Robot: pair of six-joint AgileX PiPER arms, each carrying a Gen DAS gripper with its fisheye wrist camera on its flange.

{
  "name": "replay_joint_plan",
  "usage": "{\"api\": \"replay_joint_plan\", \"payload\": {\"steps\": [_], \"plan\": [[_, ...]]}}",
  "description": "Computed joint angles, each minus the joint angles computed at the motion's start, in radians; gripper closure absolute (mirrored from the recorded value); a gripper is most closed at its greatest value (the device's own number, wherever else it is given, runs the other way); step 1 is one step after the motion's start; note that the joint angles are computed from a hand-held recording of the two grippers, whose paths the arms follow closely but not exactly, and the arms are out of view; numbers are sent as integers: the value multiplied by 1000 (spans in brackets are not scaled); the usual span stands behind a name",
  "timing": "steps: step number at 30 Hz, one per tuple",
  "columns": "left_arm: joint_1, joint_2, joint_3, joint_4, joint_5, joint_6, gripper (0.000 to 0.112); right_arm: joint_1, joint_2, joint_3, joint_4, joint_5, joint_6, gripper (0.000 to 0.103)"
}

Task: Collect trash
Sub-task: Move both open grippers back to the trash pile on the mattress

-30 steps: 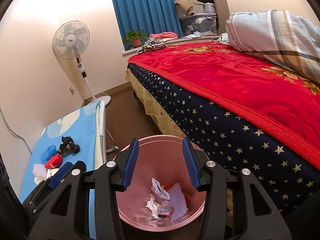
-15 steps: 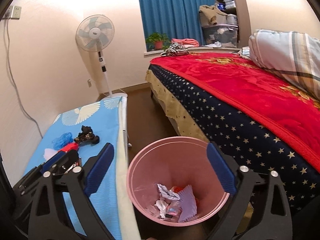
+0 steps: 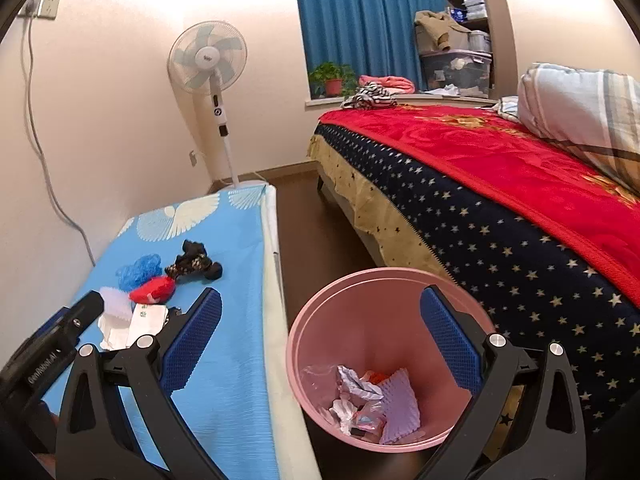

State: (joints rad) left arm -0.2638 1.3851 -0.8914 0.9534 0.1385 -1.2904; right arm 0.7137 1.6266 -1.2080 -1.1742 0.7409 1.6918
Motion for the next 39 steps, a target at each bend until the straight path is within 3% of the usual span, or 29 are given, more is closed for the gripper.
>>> {"api": "replay_joint_plan", "payload": {"steps": [3, 6, 8, 10, 13, 17, 21, 25, 31, 36, 39], "plan": [[24, 2, 1, -59, -3, 69, 39, -10, 25, -21, 29, -38, -15, 5], [47, -10, 24, 25, -13, 10, 41, -26, 56, -46, 75, -104, -48, 5], [68, -20, 36, 55, -15, -11, 52, -29, 79, -60, 77, -139, -55, 6], [100, -28, 46, -10, -25, 44, 63, -32, 103, -75, 78, -180, -59, 8], [161, -36, 64, -82, -29, 82, 77, -54, 145, -101, 135, -289, -102, 26], [202, -22, 69, 15, -1, -57, 84, -77, 215, -161, 262, -396, -204, 56], [202, -1, 65, 172, 28, -215, 84, -80, 289, -240, 389, -436, -323, 62], [196, 22, 56, 278, 60, -316, 84, -101, 370, -318, 674, -485, -589, 72], [207, 58, 35, 317, 71, -344, 84, -114, 498, -467, 1037, -441, -932, 72], [217, 94, 18, 313, 57, -324, 84, -128, 587, -608, 1183, -351, -1060, 72], [225, 123, -4, 305, 40, -309, 84, -129, 640, -710, 1227, -270, -1126, 83]]}}
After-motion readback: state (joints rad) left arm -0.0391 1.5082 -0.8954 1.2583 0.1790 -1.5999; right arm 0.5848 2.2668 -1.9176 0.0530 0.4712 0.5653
